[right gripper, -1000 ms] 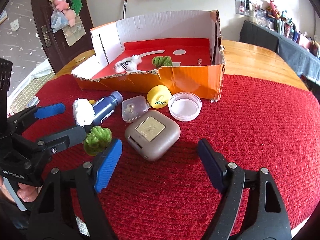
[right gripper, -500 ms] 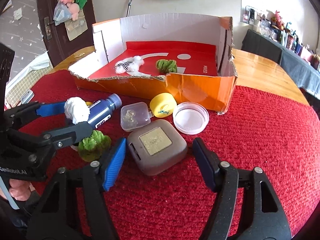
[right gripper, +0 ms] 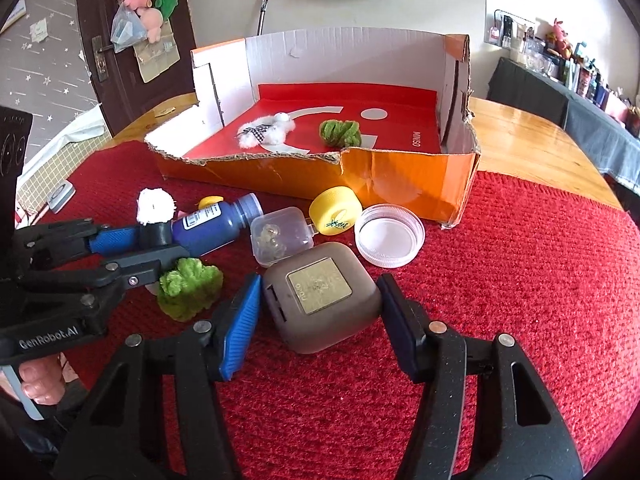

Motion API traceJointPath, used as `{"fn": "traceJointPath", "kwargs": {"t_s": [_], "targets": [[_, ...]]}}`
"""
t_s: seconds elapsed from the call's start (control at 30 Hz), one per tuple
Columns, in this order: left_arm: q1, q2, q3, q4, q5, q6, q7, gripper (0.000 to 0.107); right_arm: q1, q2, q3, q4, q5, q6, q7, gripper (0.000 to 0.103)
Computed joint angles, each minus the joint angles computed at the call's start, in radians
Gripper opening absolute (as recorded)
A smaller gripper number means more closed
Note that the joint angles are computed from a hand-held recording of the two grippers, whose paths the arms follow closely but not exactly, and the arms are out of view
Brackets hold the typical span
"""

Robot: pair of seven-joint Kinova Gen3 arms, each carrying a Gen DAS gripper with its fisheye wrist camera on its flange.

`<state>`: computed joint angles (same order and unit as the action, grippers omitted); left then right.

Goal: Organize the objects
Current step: 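Lift beige case with right tool while left tool lifts black cup toward box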

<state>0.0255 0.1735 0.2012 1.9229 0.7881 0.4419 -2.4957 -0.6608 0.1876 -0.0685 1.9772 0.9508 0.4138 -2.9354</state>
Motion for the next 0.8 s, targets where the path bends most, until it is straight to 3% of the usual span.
{"fn": "traceJointPath", "kwargs": {"t_s": [0.8], "targets": [[-0.038,-0.027,-0.049,-0.029,0.098,0.076,-0.059,0.035,0.015,-0.044,-0.022,-0.008,0.018,-0.080,0.000,0.057]]}}
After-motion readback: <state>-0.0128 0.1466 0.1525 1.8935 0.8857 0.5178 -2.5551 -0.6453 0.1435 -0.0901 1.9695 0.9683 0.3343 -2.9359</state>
